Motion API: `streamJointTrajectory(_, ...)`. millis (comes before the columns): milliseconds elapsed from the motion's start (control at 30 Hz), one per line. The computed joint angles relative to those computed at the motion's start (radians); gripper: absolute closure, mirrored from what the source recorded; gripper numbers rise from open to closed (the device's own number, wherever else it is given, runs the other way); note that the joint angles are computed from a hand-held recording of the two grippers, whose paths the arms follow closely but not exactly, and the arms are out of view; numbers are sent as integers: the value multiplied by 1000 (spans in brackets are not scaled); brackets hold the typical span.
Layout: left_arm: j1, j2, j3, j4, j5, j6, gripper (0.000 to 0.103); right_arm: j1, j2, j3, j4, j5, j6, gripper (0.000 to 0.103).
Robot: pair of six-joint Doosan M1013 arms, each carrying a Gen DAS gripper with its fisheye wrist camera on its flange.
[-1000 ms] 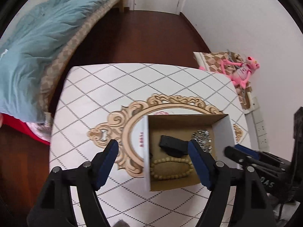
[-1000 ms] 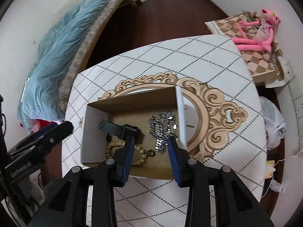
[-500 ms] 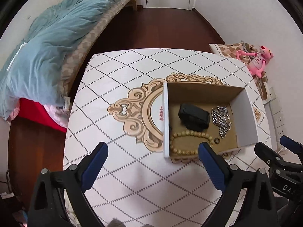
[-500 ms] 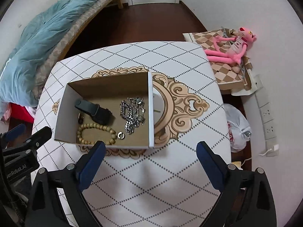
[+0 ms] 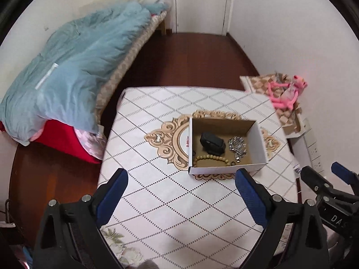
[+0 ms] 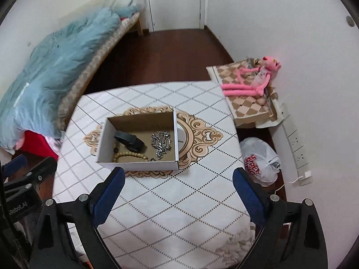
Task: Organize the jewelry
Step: 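Lift both open tools up and away from the box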
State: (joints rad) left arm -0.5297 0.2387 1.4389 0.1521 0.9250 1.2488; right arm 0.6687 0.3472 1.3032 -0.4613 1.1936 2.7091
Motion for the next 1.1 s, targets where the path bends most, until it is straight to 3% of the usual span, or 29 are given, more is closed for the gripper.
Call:
streamJointTrajectory(333,-21,-111,32,57,-26,-27,6,89,-63,-38,-143,77,62,5)
streamJointTrajectory(667,-32,-161,39,54,-26,-18,6,148,-87,-71,-244,156,95,0)
streamJointTrajectory(867,-33,-167,42,39,-18,-14,6,156,-92,-78,-232,173,92,0)
streamJointTrajectory(1100,-42,-120,0,44,39,-31,6,123,-84,-73,-200,159,78,0)
